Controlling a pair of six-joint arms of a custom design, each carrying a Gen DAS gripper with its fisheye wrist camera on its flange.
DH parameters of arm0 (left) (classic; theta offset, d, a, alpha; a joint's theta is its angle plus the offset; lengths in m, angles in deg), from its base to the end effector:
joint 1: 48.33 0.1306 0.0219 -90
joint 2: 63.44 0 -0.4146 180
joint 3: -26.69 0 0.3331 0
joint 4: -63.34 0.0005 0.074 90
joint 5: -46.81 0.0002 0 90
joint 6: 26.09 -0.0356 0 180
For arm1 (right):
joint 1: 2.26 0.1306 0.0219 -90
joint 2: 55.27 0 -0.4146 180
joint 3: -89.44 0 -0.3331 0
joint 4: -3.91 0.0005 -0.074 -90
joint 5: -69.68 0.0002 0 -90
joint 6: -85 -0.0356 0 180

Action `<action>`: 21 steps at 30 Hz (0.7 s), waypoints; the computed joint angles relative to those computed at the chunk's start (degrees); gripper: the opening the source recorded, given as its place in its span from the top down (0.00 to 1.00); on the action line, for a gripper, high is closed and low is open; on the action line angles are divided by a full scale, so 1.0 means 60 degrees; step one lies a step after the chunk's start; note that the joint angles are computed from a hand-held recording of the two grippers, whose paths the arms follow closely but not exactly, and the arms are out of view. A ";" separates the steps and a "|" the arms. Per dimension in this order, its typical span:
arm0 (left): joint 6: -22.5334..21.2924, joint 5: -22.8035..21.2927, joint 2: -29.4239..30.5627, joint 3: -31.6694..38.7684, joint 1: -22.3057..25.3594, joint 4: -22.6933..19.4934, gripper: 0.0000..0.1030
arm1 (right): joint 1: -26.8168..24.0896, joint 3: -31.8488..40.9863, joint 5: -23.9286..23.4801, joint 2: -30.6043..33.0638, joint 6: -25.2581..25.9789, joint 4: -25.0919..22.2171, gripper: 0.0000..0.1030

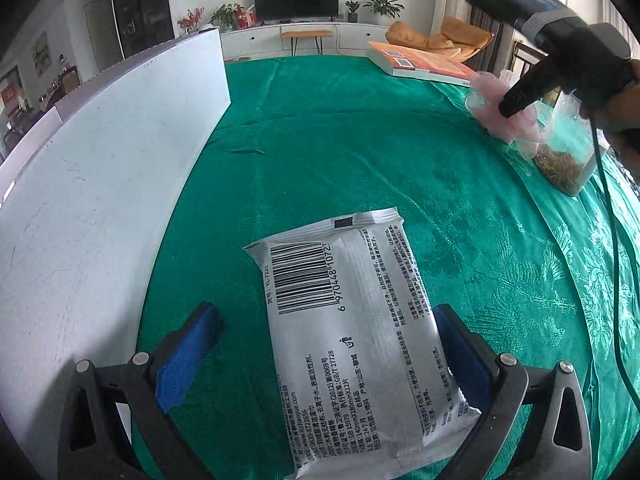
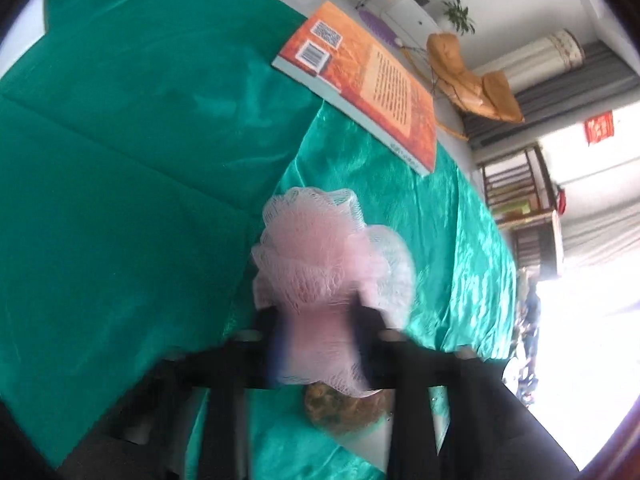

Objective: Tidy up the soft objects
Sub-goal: 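Carry both items over the white box and release them inside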

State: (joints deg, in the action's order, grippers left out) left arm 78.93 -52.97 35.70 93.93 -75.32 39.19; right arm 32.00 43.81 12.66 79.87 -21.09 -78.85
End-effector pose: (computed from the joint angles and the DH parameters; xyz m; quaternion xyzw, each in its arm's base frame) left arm 0.3868 -0.1908 0.2733 0.0746 0.9504 -0.0282 0.3008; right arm 0.5570 0.3553 0.3153 -0.1353 0.9479 -0.2335 0.1695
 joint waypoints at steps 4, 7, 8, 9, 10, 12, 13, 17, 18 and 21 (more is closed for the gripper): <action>-0.0013 0.0012 -0.0002 0.0004 0.0004 -0.0011 0.00 | -0.0185 -0.1955 -0.1102 -0.1841 -0.0755 0.2112 0.85; -0.0188 0.0244 0.0020 0.0181 0.0064 -0.0422 0.00 | -0.0119 -0.2690 -0.1822 -0.2942 -0.1026 0.2824 0.85; -0.0189 0.0341 0.0022 0.0273 0.0087 -0.0640 0.01 | -0.0082 -0.2941 -0.2021 -0.3269 -0.1046 0.3005 0.85; -0.0147 0.0473 -0.0038 0.0289 0.0121 -0.0737 0.08 | -0.0018 -0.3155 -0.2106 -0.3549 -0.1040 0.3130 0.85; -0.0104 0.0656 -0.0114 0.0265 0.0153 -0.0725 0.13 | 0.0090 -0.3490 -0.2113 -0.3898 -0.1077 0.3292 0.85; -0.0186 0.0772 -0.0215 0.0284 0.0119 -0.0797 0.32 | 0.0256 -0.4171 -0.2290 -0.4520 -0.1334 0.3604 0.85; -0.0216 0.0837 -0.0228 0.0311 0.0107 -0.0848 0.32 | 0.0339 -0.4414 -0.2394 -0.4763 -0.1479 0.3724 0.85; 0.0393 0.1788 -0.0942 0.0160 0.0283 -0.0979 0.34 | 0.0807 -0.5280 -0.2506 -0.5476 -0.1895 0.4185 0.85; 0.0463 0.2042 -0.1284 0.0124 0.0353 -0.1031 0.34 | 0.0903 -0.5334 -0.2593 -0.5558 -0.1984 0.4276 0.85; 0.0367 0.2657 -0.2433 0.0180 0.0705 -0.1511 0.34 | 0.1329 -0.5116 -0.2813 -0.5656 -0.2141 0.4569 0.85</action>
State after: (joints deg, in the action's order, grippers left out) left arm 81.13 -37.03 21.10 95.01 -71.09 30.13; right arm 39.98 13.12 -4.22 45.93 -33.93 -51.43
